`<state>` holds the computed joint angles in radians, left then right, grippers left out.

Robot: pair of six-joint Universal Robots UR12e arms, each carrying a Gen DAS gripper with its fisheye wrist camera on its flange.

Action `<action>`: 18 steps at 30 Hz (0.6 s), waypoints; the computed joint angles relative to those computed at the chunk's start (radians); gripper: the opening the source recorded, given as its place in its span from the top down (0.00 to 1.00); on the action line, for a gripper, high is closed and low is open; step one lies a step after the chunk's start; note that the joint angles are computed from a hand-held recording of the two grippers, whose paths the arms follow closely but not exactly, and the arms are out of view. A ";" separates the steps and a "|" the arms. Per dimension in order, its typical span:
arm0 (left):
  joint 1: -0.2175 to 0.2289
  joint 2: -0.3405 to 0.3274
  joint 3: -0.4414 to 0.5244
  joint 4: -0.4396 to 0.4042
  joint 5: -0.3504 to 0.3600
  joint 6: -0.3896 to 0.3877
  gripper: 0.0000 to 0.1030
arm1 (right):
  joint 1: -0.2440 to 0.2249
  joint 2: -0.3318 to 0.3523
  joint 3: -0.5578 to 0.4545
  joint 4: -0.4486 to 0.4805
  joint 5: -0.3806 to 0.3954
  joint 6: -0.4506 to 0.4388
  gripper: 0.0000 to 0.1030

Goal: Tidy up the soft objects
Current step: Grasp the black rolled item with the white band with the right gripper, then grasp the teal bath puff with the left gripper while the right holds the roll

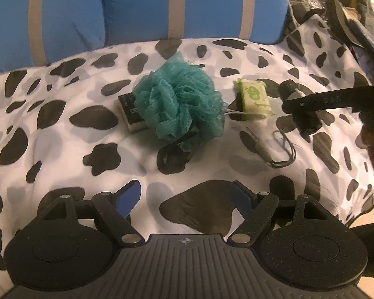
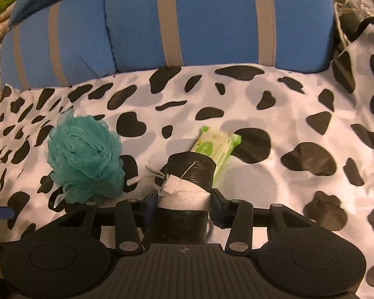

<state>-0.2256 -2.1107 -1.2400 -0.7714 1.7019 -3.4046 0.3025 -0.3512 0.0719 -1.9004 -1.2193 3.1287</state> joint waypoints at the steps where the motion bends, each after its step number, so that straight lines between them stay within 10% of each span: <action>1: -0.001 -0.002 -0.002 0.011 0.003 0.007 0.24 | -0.002 -0.025 0.047 -0.021 0.003 0.001 0.54; 18: -0.027 -0.079 0.070 0.064 0.129 0.135 0.45 | -0.036 -0.238 0.424 -0.151 0.058 -0.006 0.54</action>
<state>-0.2528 -2.1896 -1.1697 -0.7078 1.8313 -3.2697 0.2665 -0.5897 0.4955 -2.0519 -1.1611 3.1223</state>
